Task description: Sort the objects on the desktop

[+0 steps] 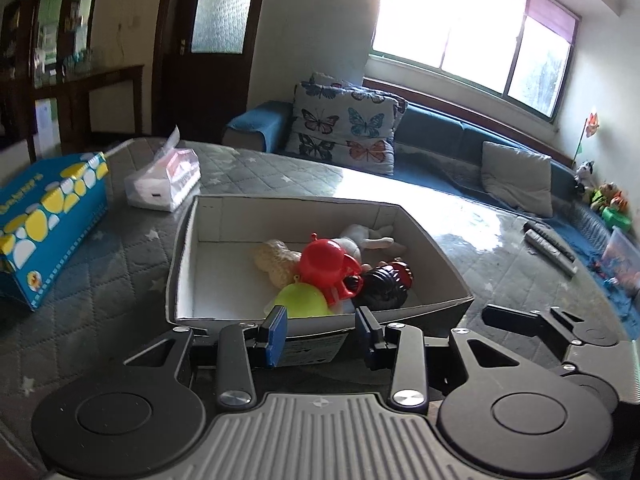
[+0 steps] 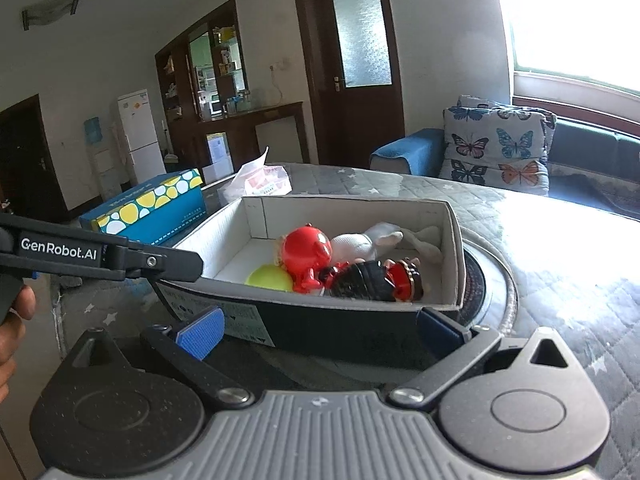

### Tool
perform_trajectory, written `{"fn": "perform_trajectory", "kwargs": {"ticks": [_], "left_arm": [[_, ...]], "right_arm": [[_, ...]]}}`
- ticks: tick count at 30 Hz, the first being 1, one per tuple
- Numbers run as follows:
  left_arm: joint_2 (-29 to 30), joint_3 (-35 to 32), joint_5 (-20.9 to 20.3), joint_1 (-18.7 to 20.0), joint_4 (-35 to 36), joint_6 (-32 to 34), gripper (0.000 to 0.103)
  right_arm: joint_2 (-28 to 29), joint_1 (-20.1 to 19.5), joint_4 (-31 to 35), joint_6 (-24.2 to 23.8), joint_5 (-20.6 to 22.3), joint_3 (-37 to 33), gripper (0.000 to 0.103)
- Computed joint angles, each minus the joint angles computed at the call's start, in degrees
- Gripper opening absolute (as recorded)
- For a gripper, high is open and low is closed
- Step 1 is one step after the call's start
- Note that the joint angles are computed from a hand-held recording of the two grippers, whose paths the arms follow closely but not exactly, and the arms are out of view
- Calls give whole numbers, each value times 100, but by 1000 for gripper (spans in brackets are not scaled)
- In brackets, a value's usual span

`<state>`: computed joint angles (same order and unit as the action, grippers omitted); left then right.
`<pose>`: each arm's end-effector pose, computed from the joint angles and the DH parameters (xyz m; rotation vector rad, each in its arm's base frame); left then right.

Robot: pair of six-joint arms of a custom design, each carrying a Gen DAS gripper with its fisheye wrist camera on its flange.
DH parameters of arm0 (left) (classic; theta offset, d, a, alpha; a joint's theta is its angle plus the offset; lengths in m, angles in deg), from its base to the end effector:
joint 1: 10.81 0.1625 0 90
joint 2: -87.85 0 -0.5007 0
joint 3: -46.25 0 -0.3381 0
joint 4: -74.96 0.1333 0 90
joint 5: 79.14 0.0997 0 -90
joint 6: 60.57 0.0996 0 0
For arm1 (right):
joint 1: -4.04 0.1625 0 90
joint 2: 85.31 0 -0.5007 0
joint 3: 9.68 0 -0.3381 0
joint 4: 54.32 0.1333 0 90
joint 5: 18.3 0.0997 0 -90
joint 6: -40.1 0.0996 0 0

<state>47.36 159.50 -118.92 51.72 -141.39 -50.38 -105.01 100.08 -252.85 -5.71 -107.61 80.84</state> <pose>-0.0866 -0.6216 0.2071 0.2105 2.1803 -1.2143 0.2098 -0.7041 -0.0059 1.2249 -2.5067 0.9017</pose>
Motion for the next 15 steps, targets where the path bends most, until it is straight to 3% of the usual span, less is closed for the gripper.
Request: {"fn": "perform_trajectory", "kwargs": {"ticks": [15], "left_arm": [[135,227,449,-75,-308,25,40]], "right_arm": [[-38,-45,-461,33,-107,394,103]]}}
